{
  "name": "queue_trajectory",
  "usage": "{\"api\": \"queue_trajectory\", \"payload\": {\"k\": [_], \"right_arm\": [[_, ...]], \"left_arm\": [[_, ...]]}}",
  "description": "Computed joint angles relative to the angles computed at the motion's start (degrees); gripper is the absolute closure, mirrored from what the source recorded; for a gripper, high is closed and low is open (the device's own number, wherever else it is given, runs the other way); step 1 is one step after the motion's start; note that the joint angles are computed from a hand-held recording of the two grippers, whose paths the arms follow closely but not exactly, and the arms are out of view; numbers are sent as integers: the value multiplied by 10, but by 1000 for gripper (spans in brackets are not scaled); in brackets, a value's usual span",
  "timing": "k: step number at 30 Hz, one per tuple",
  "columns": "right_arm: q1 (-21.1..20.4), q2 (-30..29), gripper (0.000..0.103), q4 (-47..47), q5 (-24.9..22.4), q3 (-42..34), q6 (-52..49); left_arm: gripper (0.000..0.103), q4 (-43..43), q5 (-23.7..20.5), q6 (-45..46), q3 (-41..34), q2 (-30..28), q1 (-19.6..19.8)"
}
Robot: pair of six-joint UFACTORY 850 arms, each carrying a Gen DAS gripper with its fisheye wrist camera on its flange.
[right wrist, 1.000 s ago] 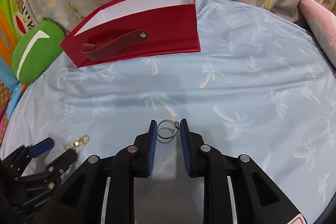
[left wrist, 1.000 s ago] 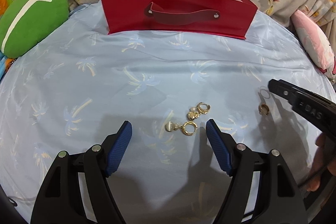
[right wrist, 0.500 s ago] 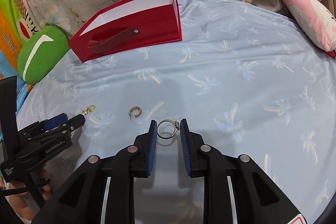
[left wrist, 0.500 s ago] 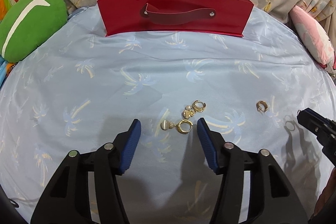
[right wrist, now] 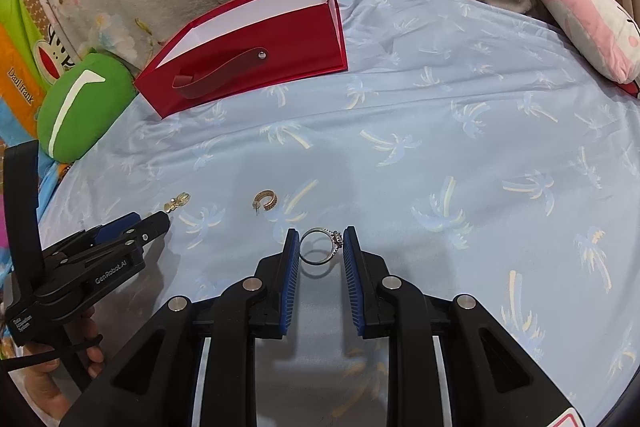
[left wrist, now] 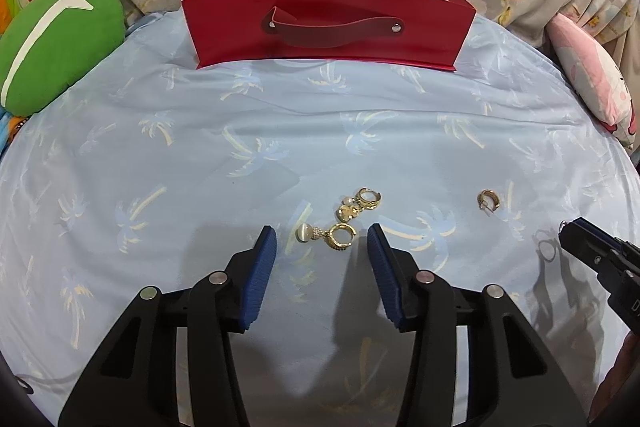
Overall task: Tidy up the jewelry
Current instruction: 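Grasp the gold dangling earrings with the left tool while the right holds the ring, then carry the silver ring and gold dangling earrings over the red box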
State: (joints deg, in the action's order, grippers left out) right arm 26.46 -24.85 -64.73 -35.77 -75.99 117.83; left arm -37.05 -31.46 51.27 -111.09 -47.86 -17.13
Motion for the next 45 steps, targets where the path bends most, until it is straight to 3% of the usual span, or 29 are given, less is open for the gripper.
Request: {"api": "queue_trajectory", "payload": {"k": [3,10,16,45], "right_arm": [[1,1,82,-2,-1,1,4],[4,7,82,-12,2,8,16],[7,12,82,-19,6,13,23],[15,25,82,-57,-1,12,42]], "left_arm": [[60,-1,7,13,11,6,-4],[89,-4,5,12,7,4,-5],[100,-29,-29,15,-15,-9,3],[103,-103,-46,72,8,20,18]]}}
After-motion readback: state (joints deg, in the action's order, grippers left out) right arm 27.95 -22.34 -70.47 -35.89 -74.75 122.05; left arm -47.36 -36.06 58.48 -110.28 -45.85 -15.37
